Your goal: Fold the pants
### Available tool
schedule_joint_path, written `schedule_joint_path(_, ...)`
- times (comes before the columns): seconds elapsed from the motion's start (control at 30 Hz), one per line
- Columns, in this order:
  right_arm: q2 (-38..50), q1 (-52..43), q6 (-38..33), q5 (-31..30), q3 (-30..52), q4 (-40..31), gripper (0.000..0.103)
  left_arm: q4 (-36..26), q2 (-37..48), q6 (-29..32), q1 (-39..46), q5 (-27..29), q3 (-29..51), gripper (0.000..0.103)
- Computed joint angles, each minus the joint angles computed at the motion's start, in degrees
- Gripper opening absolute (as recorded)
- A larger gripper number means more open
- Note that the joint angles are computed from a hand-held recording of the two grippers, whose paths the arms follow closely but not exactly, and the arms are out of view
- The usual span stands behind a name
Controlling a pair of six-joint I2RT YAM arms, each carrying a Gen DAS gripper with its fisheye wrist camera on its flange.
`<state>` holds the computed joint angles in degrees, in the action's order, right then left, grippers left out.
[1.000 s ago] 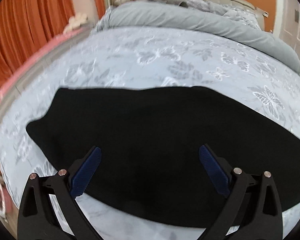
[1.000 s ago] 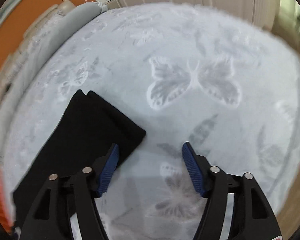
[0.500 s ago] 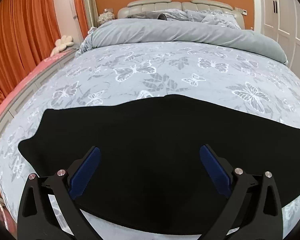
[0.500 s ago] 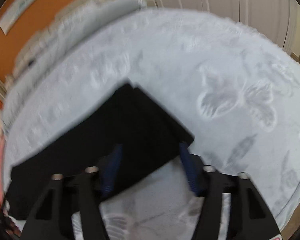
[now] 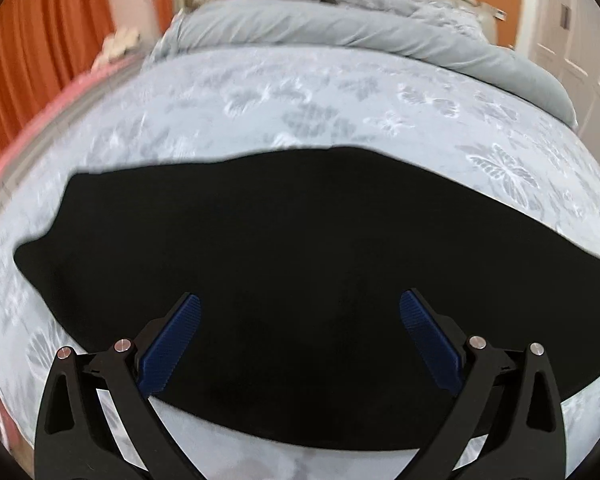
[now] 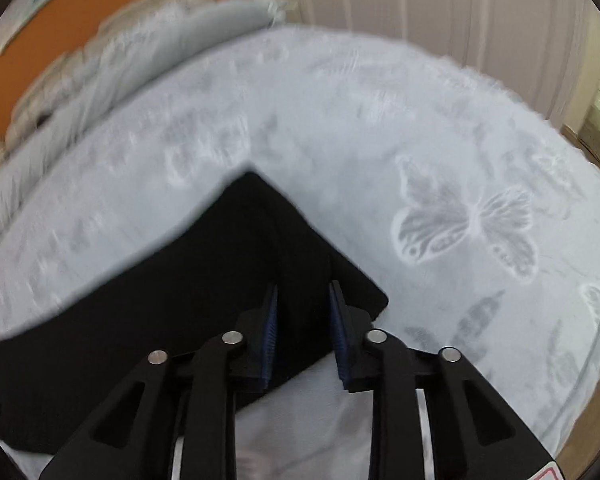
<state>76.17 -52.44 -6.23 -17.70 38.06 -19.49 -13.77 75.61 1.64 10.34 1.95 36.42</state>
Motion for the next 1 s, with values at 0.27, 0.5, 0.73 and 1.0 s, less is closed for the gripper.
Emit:
schedule_joint_path(0.27, -19.5, 13.8, 7.1, 1.2, -4.5, -5.3, 0.046, -6.6, 2.6, -1.2, 25.8, 12.3, 8.5, 0.098)
schedule_joint_path(0.5, -19.9, 41.3, 16.5, 10.4, -4.5, -5.4, 0.05, -16.7, 24.6, -2.1, 46.5, 23.6, 29.1, 0.098)
schedule_joint_path(0.73, -14.4, 57.7, 25.4, 18.2, -3.0, -2.3, 0.057, -26.7, 39.9, 4.9, 46.8, 30.3, 44.5, 0.011)
schedule_joint_path(1.0, -16.4, 56.8, 27.2, 19.7, -2.1, -2.3, 0.065, -25.8, 38.3, 4.0, 47.7, 26.2, 40.7, 0.014)
